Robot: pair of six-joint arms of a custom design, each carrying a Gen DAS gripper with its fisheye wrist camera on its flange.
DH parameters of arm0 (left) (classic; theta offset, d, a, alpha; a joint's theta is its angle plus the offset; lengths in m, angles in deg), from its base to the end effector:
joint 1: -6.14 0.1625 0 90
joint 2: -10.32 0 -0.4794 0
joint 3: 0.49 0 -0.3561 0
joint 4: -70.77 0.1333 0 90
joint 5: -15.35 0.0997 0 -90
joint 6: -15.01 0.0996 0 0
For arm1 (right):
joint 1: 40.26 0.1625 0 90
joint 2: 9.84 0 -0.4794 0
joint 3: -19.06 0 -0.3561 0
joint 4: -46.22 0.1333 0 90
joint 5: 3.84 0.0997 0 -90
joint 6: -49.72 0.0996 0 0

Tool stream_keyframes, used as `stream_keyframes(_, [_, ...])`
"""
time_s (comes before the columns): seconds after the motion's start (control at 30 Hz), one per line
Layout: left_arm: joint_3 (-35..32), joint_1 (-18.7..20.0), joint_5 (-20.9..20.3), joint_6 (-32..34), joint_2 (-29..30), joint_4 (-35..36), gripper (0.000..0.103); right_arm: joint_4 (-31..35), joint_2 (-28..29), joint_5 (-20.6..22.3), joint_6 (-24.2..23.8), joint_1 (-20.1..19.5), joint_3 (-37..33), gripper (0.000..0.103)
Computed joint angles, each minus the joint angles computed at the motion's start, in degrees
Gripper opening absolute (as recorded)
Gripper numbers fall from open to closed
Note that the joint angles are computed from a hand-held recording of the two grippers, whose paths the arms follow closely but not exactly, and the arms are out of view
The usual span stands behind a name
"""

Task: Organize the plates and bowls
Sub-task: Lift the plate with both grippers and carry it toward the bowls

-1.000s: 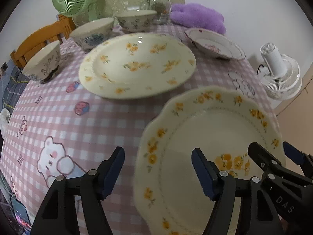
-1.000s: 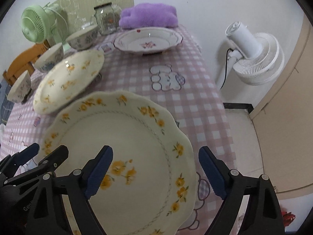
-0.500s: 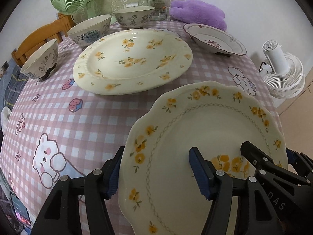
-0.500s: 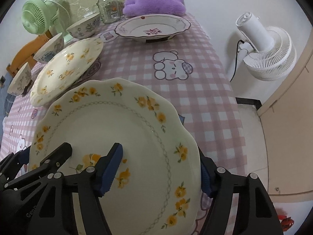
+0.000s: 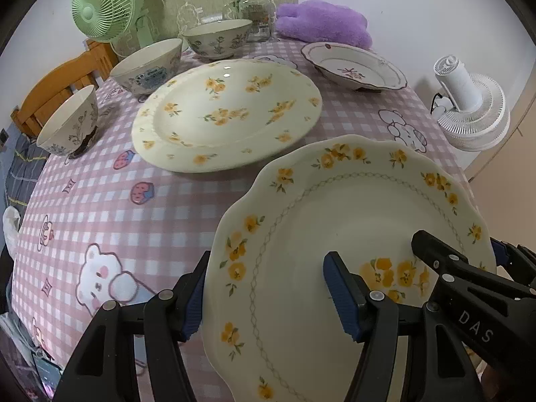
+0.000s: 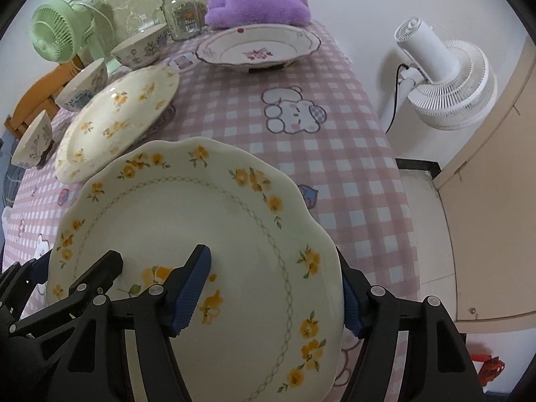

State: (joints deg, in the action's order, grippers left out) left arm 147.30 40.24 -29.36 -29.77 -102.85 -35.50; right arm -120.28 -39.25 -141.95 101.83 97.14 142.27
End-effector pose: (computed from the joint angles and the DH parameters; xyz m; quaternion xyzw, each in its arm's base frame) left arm -0.0321 -0.2682 0.3030 0.1494 0.9009 -0.1987 0.3559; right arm 0.3856 -0.2742 -0.0505 0.0242 -0.9045 0.2189 0.3652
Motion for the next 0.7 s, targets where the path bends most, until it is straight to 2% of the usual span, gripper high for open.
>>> stream_keyframes(0.17, [-2.2,2.4,0.0,5.6,-3.9,1.4,0.066,5.3,0.7,-0.7,3.7,1.9,-3.4,0.072])
stream_keyframes(0.3, [-4.4,5.2,0.0,11.0,-6.6,2.0,0.066,12.0,1.9,-1.5,8.0,4.0,-8.1,0.072])
stream_keyframes(0.43, [-6.9,9.8,0.5,18.1,-8.2,0.6,0.066,16.7,3.7,-1.6,10.8,5.8,-12.7,0.072])
stream_keyframes(0.7, [-10.4,20.0,0.4,34.2,-8.2,-7.2,0.066,23.4,8.9,-1.3,14.5,7.9,-22.5,0.072])
